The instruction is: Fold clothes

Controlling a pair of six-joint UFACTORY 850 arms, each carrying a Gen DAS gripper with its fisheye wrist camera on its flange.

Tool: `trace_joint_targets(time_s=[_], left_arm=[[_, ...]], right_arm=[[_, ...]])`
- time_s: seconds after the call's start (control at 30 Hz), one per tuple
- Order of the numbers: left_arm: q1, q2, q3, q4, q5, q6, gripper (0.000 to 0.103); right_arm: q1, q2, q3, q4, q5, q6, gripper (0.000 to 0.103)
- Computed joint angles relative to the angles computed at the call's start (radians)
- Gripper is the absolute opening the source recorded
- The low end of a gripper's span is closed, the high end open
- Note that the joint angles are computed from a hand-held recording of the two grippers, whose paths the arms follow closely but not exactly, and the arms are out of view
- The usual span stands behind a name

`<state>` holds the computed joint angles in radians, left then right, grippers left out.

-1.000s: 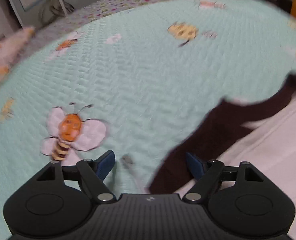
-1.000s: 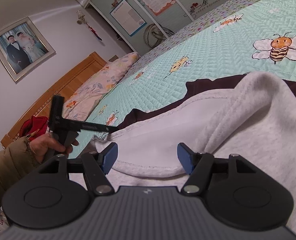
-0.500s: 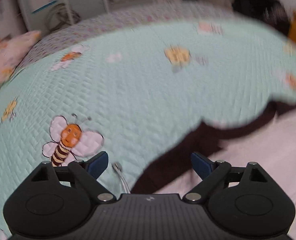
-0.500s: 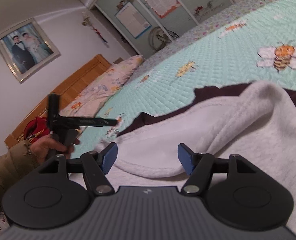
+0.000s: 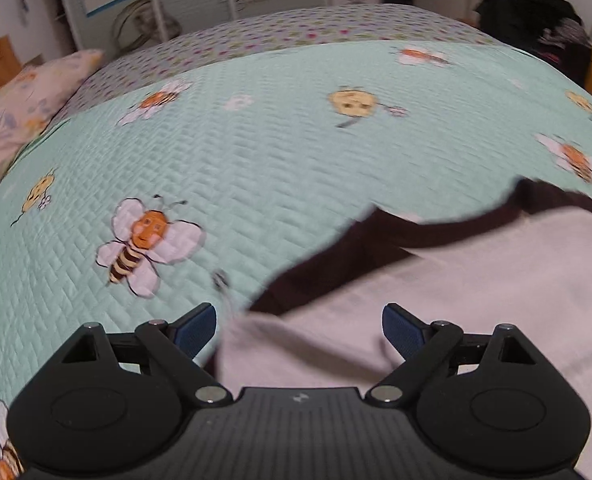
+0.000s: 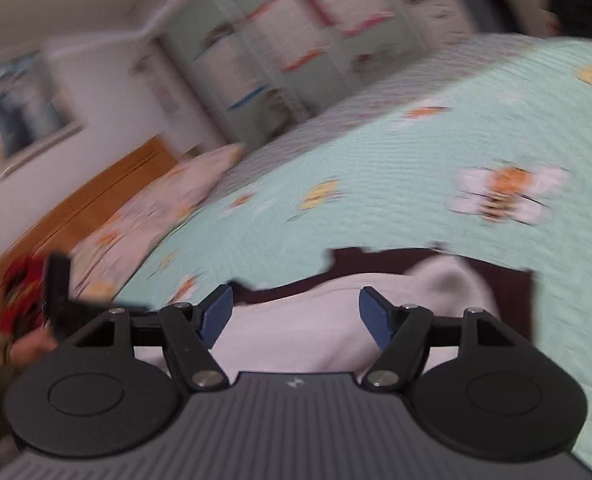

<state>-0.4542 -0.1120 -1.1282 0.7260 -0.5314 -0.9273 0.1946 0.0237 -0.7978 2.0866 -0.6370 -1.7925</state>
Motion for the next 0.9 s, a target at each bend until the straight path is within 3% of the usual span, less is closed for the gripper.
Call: trace_joint_targets(time_s=[0.07, 0.27, 0.37, 0.47, 0.57, 0.7, 0.9], left_arm=[[-0.024, 0.046, 0.042, -0.039, 0.038, 0.013, 0.097], [-0.07, 0.059, 0.078, -0.043, -0.03, 0.017, 0.097], [-0.075, 0.055, 0.072, -0.073, -0.051, 0.046, 0.097], [-0.073, 0.053, 0.066, -0.104, -0.058, 0.069, 0.097], [-0.074, 0.047, 0.064, -0.11, -0.056, 0.076, 0.097], [-0.08, 0.035, 0.059, -0.102, -0.058, 0.066, 0.099], [-0.076, 0.015, 0.045, -0.098, -0.064, 0.042, 0.102]], right_arm=[[0.01, 0.009, 0.0, -0.054, -0.007, 0.011, 0.072], [0.02, 0.036, 0.033, -0.075, 0.067, 0.041, 0.073], [0.038, 0.034, 0.022, -0.107, 0.152, 0.051, 0.073], [0.044, 0.023, 0.005, -0.224, 0.194, 0.126, 0.074], [0.038, 0.014, -0.002, -0.276, 0.168, 0.162, 0.074], [0.059, -0.019, -0.026, -0.32, 0.193, 0.189, 0.074], [0.056, -0.027, -0.013, -0.219, 0.192, 0.122, 0.074]])
